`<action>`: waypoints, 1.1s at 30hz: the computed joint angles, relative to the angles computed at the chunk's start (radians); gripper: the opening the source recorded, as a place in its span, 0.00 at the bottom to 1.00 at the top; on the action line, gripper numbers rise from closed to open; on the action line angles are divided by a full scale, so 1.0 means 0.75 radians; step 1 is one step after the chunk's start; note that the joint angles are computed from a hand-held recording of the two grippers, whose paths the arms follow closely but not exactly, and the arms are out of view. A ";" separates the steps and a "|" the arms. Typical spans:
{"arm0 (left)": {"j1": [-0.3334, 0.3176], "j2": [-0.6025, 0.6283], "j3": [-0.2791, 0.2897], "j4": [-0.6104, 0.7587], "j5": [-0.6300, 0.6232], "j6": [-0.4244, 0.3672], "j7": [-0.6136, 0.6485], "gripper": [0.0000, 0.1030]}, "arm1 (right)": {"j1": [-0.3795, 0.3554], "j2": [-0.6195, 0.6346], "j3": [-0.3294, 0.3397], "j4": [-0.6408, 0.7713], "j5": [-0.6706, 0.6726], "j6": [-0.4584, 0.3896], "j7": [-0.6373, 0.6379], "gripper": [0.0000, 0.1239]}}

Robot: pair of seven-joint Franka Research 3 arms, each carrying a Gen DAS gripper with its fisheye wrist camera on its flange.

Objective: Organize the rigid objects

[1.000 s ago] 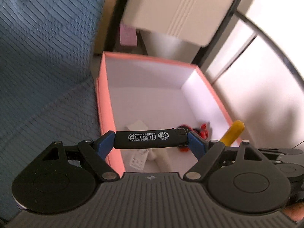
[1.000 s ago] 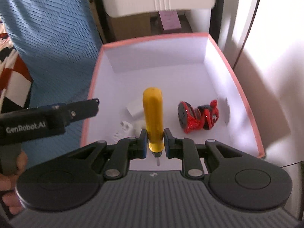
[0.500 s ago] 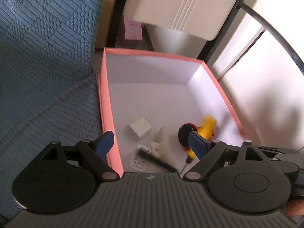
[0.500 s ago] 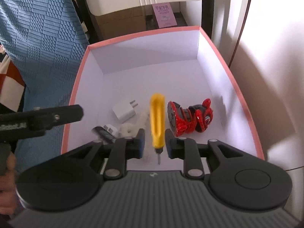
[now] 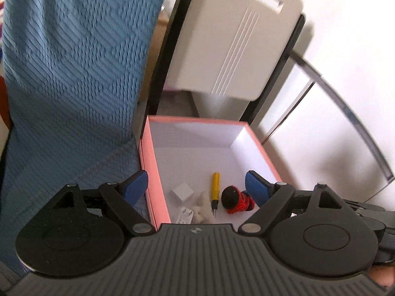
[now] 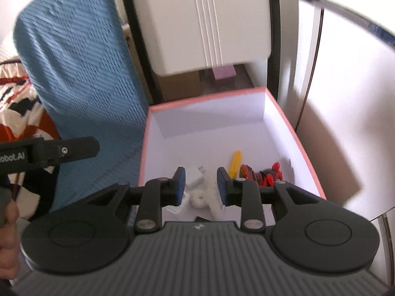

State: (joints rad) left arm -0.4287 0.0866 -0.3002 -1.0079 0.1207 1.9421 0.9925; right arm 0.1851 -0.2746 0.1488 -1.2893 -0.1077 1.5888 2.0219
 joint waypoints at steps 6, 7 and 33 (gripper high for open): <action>0.036 -0.148 0.007 -0.108 -0.046 0.052 0.036 0.86 | 0.018 0.000 0.065 0.101 -0.075 -0.026 0.069 0.25; 0.042 -0.174 0.007 -0.126 -0.056 0.048 0.046 0.86 | 0.022 -0.003 0.078 0.110 -0.092 -0.032 0.079 0.25; 0.075 -0.649 0.007 -0.681 -0.136 0.179 0.077 0.93 | -0.055 -0.339 0.222 -0.168 -0.192 0.032 0.221 0.79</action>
State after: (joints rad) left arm -0.3721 -0.4000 -0.2953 -1.5190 0.0184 2.0766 1.0506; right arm 0.1439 -0.5289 0.3150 -1.4151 -0.2516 1.6125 2.1879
